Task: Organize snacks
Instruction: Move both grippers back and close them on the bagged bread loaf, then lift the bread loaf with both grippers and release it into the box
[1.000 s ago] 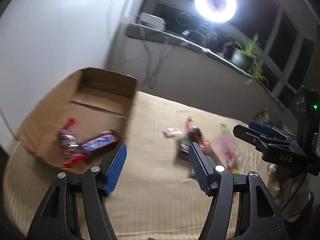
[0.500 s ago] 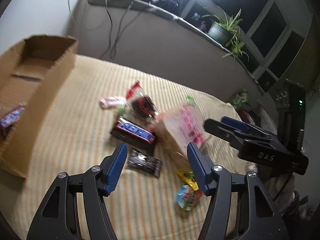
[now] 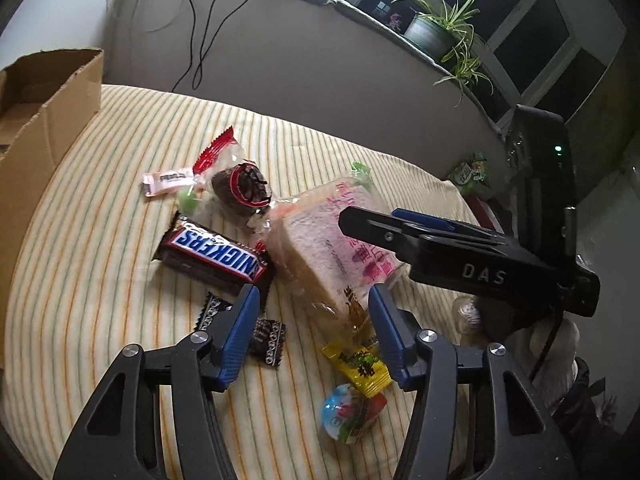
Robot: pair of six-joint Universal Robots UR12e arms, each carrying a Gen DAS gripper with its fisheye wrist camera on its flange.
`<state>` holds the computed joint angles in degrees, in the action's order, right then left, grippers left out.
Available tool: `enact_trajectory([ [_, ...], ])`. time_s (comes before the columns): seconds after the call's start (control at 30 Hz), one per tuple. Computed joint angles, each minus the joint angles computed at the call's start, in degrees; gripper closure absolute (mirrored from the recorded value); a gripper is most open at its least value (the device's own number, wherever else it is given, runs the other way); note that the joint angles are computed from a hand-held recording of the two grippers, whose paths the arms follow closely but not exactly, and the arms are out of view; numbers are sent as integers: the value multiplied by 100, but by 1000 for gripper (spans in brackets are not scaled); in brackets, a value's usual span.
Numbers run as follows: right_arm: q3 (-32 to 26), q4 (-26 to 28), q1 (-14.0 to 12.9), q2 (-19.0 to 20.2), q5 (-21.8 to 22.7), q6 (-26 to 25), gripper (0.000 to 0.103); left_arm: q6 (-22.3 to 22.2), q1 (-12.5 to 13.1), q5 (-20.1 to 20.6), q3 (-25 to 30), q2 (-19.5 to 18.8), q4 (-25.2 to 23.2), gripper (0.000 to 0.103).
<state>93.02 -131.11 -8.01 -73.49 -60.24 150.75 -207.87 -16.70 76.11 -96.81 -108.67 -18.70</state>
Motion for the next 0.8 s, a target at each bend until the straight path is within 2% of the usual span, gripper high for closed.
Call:
enact_trajectory([
  [0.13,-102,409,-79,44,203,54,16,95,-16,-38,102,-78,-85,54],
  [0.2,-103,525,-90,26,207,10,24,166,-14,-91,117,-94,-134,58],
  [0.27,-83,555,-93,-5,190,-10,26,204,-15,-153,168,-140,-199,62],
  [0.53,-83,716,-68,-73,145,-42,32,516,-105,164,273,-182,-307,62],
  [0.8,61,543,-26,-271,167,-22,40,552,-83,385,57,8,-11,62],
])
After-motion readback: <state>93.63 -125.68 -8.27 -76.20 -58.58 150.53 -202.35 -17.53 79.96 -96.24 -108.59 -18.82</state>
